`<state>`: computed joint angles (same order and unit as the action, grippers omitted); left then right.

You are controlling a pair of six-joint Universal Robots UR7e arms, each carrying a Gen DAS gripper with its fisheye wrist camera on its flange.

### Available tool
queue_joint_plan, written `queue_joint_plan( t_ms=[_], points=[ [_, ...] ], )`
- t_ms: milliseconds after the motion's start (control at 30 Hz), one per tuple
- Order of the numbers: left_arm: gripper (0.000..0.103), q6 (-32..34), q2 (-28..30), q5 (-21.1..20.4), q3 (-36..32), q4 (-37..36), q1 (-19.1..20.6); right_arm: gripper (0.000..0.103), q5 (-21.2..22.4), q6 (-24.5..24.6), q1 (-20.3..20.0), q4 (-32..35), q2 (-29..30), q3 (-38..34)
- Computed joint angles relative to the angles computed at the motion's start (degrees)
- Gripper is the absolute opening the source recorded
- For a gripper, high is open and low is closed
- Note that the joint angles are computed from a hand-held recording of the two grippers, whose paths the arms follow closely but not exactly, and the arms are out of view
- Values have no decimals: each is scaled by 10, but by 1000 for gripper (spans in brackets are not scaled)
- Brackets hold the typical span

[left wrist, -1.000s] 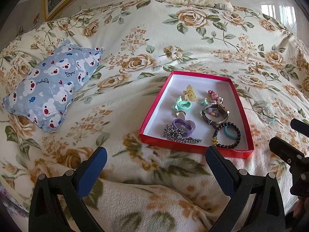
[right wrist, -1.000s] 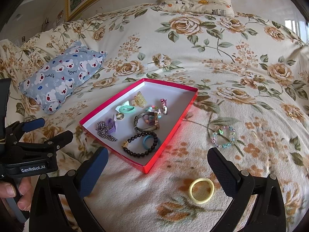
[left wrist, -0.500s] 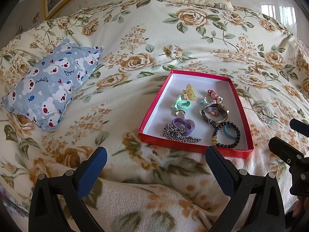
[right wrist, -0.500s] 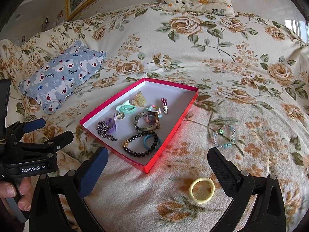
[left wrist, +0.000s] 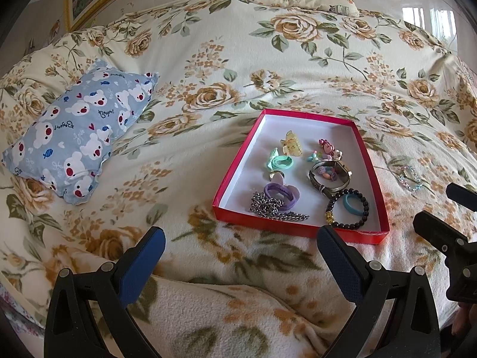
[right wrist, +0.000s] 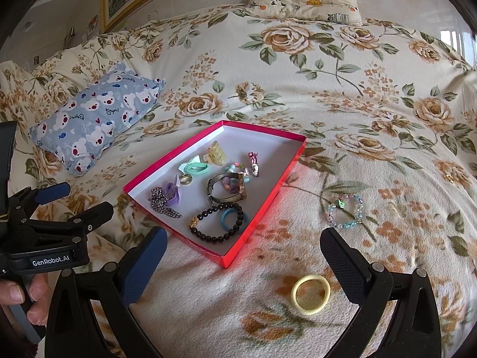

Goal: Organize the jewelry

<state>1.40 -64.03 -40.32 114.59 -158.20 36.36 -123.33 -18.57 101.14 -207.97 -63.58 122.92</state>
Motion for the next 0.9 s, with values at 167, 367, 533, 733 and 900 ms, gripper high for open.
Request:
queue_joint_plan(
  t_ms=[167, 367, 533, 733, 900],
  points=[
    [102, -2, -1, -2, -1, 5, -1, 103, 0, 2, 0, 3, 0, 0],
    [102, -2, -1, -3, -3, 8, -1, 103, 1, 2, 1, 2, 3, 1],
    [102, -2, 0, -2, -4, 9, -1, 103, 3, 4, 0, 7, 3, 0],
    [102, 1, 2, -4, -9, 11, 0, 103, 4, 4, -1, 10, 3, -1],
    [102, 3, 3, -4, -9, 9, 0, 103, 7, 4, -3, 14, 2, -3]
  ],
)
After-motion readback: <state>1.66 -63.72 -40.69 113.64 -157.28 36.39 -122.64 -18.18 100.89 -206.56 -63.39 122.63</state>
